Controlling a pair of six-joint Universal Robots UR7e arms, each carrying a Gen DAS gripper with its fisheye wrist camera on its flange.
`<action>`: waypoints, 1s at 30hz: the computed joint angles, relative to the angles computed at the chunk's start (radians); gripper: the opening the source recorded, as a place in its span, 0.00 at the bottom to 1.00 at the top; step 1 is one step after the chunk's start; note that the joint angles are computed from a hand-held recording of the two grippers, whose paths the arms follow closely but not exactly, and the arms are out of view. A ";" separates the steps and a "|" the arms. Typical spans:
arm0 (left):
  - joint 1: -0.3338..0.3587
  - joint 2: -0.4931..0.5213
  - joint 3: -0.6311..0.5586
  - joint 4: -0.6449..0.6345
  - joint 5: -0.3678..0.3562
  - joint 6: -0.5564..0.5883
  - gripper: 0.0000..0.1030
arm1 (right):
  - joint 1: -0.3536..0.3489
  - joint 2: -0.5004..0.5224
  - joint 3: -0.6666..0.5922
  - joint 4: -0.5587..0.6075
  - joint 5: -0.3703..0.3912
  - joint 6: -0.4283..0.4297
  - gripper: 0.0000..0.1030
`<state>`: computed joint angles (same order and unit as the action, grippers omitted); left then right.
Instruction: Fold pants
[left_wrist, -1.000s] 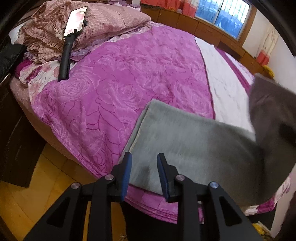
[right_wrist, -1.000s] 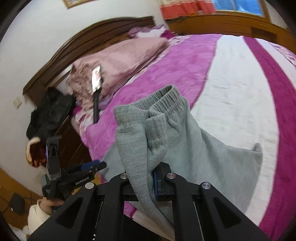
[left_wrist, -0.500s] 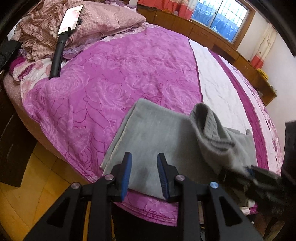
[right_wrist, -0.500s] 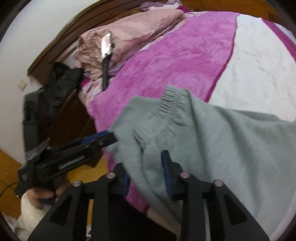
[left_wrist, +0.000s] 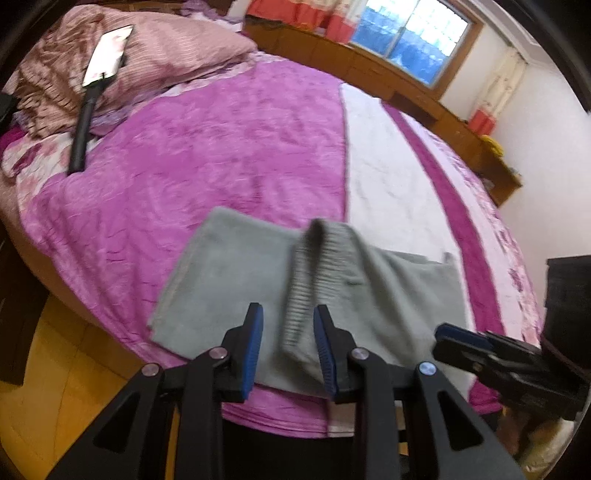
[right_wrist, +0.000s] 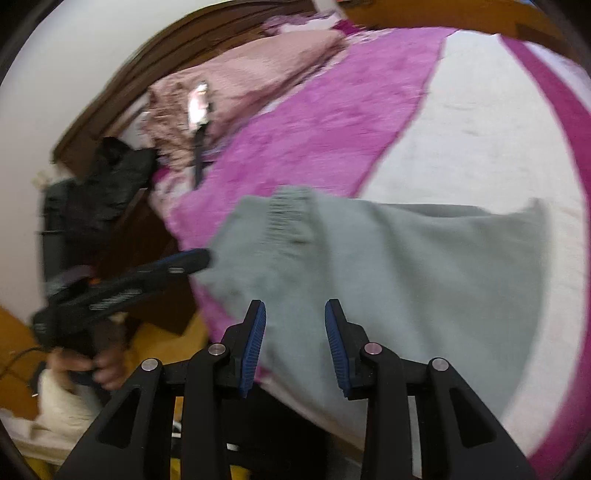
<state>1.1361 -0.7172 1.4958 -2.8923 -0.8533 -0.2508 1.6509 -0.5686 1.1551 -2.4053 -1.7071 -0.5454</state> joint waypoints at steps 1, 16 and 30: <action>-0.005 0.002 -0.001 0.001 -0.010 0.005 0.28 | -0.002 -0.007 0.010 -0.024 -0.030 0.007 0.26; 0.001 0.083 -0.087 0.181 0.004 -0.061 0.28 | -0.061 -0.055 0.090 -0.062 -0.188 0.038 0.26; 0.011 0.101 -0.092 0.170 0.031 -0.073 0.31 | -0.068 -0.054 0.086 -0.044 -0.175 0.053 0.26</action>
<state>1.1475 -0.6157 1.4034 -2.7227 -0.8219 -0.3239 1.5832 -0.6229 1.2407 -2.4493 -1.8826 -0.4927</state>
